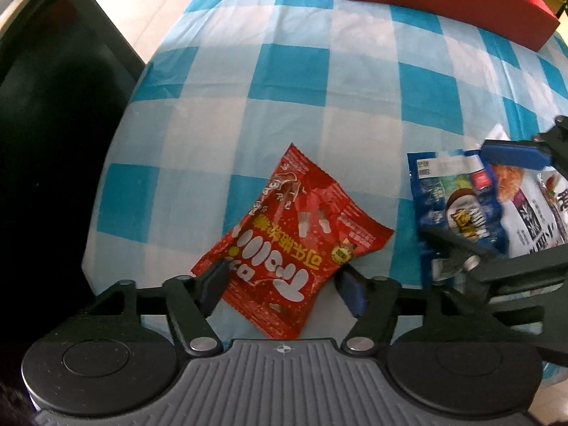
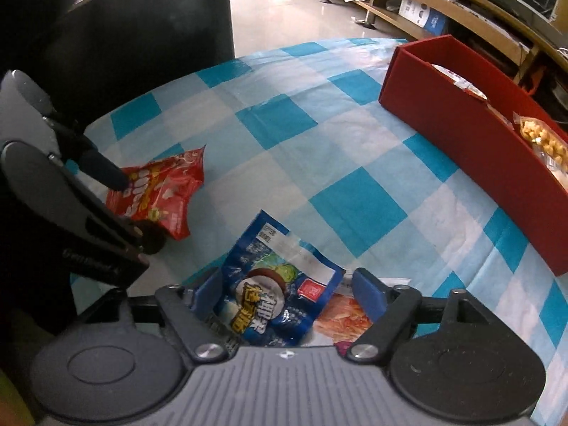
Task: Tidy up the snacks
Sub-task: 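Lower the left tool onto the red Trolli bag while the right tool approaches the blue coconut pack, then close the left tool on the Trolli bag while the right tool grasps the blue coconut pack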
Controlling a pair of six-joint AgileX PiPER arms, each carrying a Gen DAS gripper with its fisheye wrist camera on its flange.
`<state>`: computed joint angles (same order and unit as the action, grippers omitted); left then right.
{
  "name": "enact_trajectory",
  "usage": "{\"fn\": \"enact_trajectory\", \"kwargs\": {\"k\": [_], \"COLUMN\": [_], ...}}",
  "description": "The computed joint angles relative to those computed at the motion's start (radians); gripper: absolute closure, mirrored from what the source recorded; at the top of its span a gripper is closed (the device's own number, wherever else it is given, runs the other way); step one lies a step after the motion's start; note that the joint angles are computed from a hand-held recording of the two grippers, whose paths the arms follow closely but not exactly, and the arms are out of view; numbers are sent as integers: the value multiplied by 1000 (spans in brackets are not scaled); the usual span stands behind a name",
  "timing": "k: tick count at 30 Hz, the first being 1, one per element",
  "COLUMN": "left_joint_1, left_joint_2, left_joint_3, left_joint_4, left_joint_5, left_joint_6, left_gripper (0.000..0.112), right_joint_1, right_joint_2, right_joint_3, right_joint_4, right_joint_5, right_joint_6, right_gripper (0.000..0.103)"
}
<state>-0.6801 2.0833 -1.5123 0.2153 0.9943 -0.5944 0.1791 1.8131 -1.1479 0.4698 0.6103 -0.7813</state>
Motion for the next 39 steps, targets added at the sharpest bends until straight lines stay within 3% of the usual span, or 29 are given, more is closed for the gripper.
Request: {"fn": "enact_trajectory", "kwargs": {"k": [3,9,14,19,21,23,26,28,31,33,34,35,36,39], "left_joint_1": [-4,-18,-30,1,12,20,16,10,34,57,61,58,52,47], "left_joint_2": [14,44,47,-6,-36,-65,-68,-53,-31,-44,-47,-49,-46,-29], "left_joint_3": [-23,-95,-120,-67,-37,0,-7,-20,-33,-14,-7,-5,-8,-18], "left_joint_4": [10,-2,-21,-87,-71,-87,-83,-75,-111,-150,-148,-131,-108,-89], "left_joint_5": [10,40,24,-38,-50,-79,-69,-56,-64,-91,-99,-97,-85,-62], "left_joint_6": [6,26,16,9,-23,-34,-42,-45,-42,-33,-41,-56,-70,-67], "left_gripper": [38,50,59,75,87,88,87,84,70,42,37,37,38,42], "right_joint_1": [-26,-108,-147,-168,-170,-164,-103,-87,-53,-7,20,47,75,141], "right_joint_2": [1,32,86,-15,-50,-55,-27,-15,5,27,36,46,35,-16], "right_joint_3": [-16,-87,-161,-107,-72,-55,-51,-45,-80,-101,-99,-91,-58,48], "right_joint_4": [18,110,142,157,182,195,70,93,91,45,15,-11,-26,-122], "right_joint_5": [29,110,184,208,215,238,186,161,166,152,127,101,53,-76], "right_joint_6": [14,13,75,99,100,99,234,221,224,248,265,266,238,196], "right_gripper": [42,65,64,58,58,52,48,47,47,44,36,25,22,26]}}
